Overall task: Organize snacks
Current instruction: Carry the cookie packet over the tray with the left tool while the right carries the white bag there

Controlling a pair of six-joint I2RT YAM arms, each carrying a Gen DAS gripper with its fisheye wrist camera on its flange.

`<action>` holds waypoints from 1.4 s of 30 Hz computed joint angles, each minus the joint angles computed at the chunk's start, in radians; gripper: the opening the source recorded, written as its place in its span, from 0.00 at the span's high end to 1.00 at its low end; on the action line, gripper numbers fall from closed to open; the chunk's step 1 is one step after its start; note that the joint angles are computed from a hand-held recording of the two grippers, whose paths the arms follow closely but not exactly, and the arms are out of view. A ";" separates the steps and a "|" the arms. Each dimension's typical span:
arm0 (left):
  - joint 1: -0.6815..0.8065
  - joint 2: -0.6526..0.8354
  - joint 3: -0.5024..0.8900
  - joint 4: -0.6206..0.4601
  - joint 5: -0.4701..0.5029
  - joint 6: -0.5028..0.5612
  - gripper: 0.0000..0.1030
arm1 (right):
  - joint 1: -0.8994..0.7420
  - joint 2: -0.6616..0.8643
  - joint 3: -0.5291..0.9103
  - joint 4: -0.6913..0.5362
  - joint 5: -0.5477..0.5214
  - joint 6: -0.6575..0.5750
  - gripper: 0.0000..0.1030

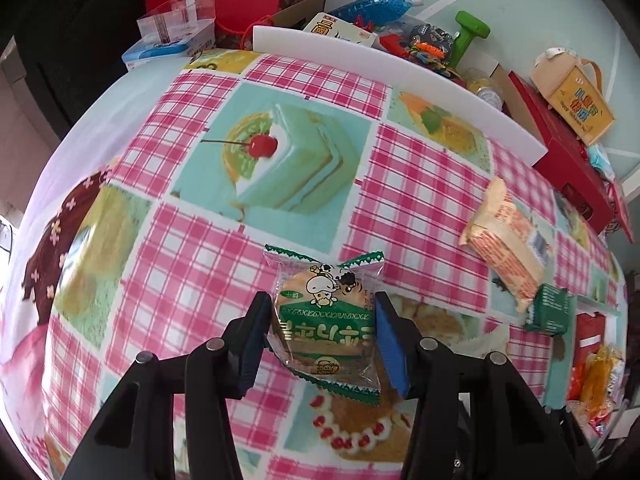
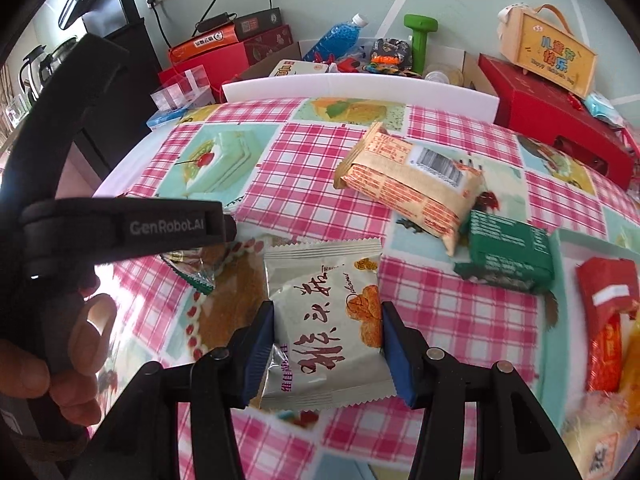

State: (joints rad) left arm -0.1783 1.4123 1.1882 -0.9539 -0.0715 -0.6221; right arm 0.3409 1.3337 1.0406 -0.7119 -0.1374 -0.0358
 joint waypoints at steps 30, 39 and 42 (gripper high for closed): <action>-0.623 0.104 0.416 -0.119 -0.197 -0.223 0.49 | -0.956 -0.115 0.221 -0.374 -0.371 -0.373 0.47; -0.702 0.289 0.560 -0.117 -0.234 -0.165 0.49 | -1.063 0.022 0.308 -0.332 -0.407 -0.369 0.47; -0.697 0.327 0.559 -0.086 -0.229 -0.150 0.49 | -1.051 0.044 0.309 -0.292 -0.413 -0.359 0.47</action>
State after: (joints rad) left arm -0.8753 1.7393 1.7467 -1.0400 -0.3004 -0.7722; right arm -0.7104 1.3772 1.3498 -1.0039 -0.5504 -0.3950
